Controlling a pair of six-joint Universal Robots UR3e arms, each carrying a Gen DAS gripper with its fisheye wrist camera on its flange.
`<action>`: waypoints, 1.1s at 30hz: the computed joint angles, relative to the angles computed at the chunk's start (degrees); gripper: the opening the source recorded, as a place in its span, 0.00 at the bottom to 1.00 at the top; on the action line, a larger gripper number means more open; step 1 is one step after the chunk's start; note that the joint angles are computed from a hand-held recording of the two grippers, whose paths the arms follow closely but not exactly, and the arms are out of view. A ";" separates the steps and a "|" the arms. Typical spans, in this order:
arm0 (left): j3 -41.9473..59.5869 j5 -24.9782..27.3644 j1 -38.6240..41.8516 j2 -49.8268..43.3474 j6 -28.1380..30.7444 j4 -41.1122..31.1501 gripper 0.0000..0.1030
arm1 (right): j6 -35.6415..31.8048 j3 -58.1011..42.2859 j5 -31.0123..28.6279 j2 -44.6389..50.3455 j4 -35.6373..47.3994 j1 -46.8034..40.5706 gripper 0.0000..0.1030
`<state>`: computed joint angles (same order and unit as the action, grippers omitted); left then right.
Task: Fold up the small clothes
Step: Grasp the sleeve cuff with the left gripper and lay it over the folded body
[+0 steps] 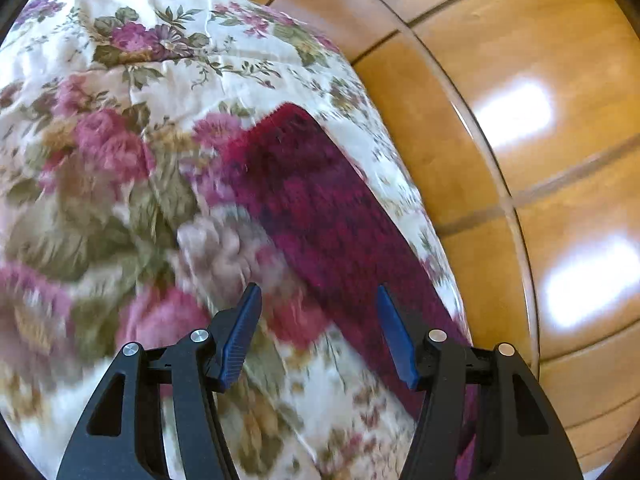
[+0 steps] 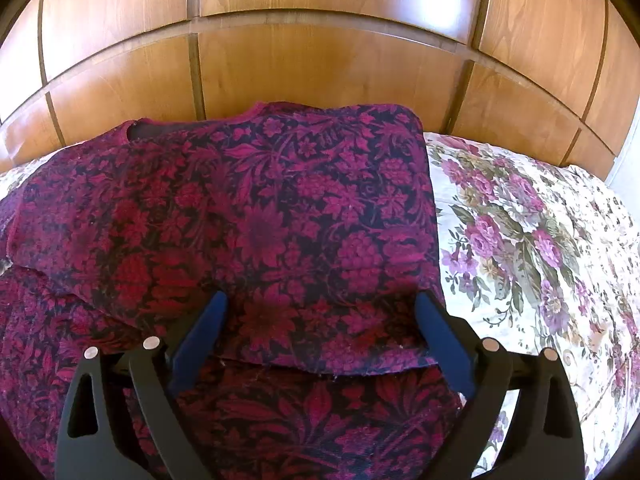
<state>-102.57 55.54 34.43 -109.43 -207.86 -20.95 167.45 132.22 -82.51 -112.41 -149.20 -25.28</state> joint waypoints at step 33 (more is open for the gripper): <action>35.11 9.51 -40.84 -13.83 11.90 -12.77 0.10 | 1.75 -0.89 -1.86 1.65 -0.88 0.83 0.97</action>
